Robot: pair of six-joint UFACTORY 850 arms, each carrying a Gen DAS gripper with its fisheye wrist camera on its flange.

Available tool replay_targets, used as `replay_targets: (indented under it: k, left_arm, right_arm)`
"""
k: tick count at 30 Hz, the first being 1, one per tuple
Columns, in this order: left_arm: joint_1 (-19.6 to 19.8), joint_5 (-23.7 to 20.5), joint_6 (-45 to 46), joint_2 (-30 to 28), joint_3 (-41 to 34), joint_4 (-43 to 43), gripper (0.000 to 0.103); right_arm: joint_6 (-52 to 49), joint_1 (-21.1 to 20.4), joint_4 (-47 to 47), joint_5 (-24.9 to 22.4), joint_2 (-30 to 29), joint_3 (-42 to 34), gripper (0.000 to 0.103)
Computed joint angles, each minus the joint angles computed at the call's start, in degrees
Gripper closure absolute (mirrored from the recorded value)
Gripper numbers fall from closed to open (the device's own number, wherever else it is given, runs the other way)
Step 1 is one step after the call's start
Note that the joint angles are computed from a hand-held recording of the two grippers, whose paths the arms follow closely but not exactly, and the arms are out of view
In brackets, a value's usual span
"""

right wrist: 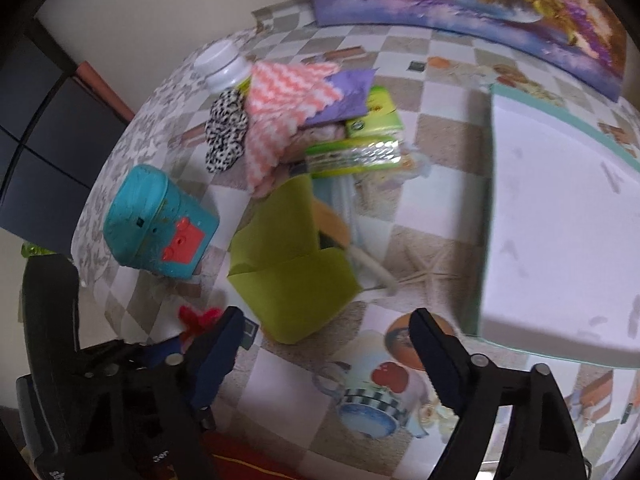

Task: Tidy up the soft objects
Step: 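Grasp the red-pink plush toy with the left gripper while the right grasps the green felt cloth, then lift the toy and the green cloth and carry both toward the white tray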

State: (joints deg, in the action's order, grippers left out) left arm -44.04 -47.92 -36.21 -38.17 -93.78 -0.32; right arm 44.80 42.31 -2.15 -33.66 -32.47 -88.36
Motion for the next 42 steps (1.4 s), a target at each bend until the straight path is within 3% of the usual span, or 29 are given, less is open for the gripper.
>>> replay_targets:
  k: [7,15,20,24,26,28,35,36,39,42]
  left_arm:
    - [0.7,3.8,0.4,0.0,1.6,-0.4,0.076]
    - [2.0,7.8,4.4,0.3,3.1,-4.8,0.076]
    - [3.2,10.0,6.4,2.1,5.8,-6.8,0.076]
    - [3.6,10.1,6.2,3.7,6.9,-5.8,0.074]
    - [3.7,10.6,6.1,4.1,7.4,-5.6,0.068]
    - [4.0,10.8,6.1,4.2,7.3,-5.7,0.055]
    - [4.9,9.0,4.3,5.2,6.1,-3.9,0.055]
    - [4.9,9.2,4.0,4.9,6.2,-3.7,0.055]
    - [5.1,9.4,3.9,4.7,6.3,-3.5,0.075]
    - [5.6,10.7,4.2,4.7,7.1,-3.5,0.079]
  right_arm:
    - [-5.5,-0.3,5.3,0.1,-2.2,-2.1,0.039]
    - [-7.2,-0.4,6.6,0.8,-3.2,-2.8,0.066]
    - [-6.9,-0.3,6.3,2.1,-2.8,-2.4,0.088]
    - [-6.6,-0.5,6.2,2.9,-2.2,-1.6,0.092]
    - [-6.2,-0.5,5.9,3.2,-1.8,-1.0,0.092]
    - [-6.0,-0.5,5.7,3.4,-1.6,-0.7,0.092]
    - [-5.8,-0.3,5.2,3.4,-1.3,-0.4,0.092]
    - [-5.9,-0.3,5.2,3.5,-1.3,-0.4,0.092]
    - [-5.8,-0.3,5.3,3.7,-1.1,-0.2,0.092]
    - [-5.9,-0.3,5.1,4.3,-0.7,0.2,0.097]
